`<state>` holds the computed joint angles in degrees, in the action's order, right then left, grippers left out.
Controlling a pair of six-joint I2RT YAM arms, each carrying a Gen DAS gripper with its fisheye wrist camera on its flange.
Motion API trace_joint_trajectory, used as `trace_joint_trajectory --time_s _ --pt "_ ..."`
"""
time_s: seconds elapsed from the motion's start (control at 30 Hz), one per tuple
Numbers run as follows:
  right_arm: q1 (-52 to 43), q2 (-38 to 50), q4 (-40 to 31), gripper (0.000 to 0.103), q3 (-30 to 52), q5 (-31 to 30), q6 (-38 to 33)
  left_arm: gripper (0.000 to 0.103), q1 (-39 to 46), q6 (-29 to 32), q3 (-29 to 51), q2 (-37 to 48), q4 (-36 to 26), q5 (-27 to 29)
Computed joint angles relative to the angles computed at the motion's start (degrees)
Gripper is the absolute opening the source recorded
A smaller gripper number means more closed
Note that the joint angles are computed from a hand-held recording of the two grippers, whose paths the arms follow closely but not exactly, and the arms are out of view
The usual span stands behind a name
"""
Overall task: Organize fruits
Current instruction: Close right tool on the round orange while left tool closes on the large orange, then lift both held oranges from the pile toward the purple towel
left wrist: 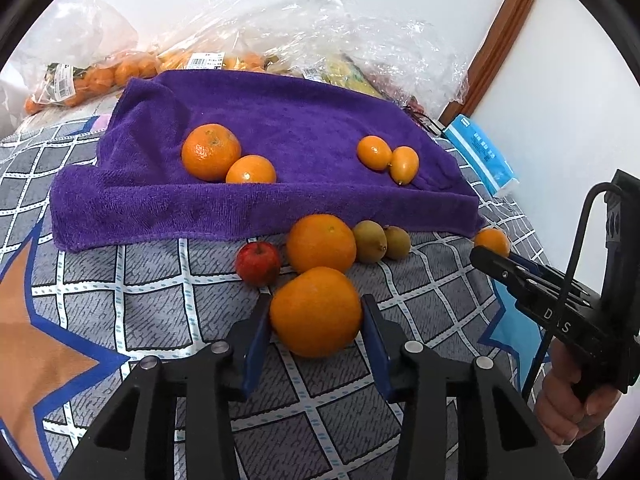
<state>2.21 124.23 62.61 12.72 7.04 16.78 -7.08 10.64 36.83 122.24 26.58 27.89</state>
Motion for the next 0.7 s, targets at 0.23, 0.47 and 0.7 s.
trace_joint_trajectory --time_s 0.23,0.47,0.7 --pt "0.7 -1.4 -1.1 0.036 0.0 0.6 -0.1 0.041 1.5 -0.4 -1.1 -1.3 1.3 2.8" --pt "1.5 -1.9 -1.5 0.036 -0.1 1.0 0.0 0.041 2.3 -1.1 -1.9 -1.9 2.5 4.1" --pt "3.0 -3.3 -1.9 0.036 -0.6 2.0 -0.1 0.041 2.2 -0.8 -1.9 -1.9 2.0 2.2"
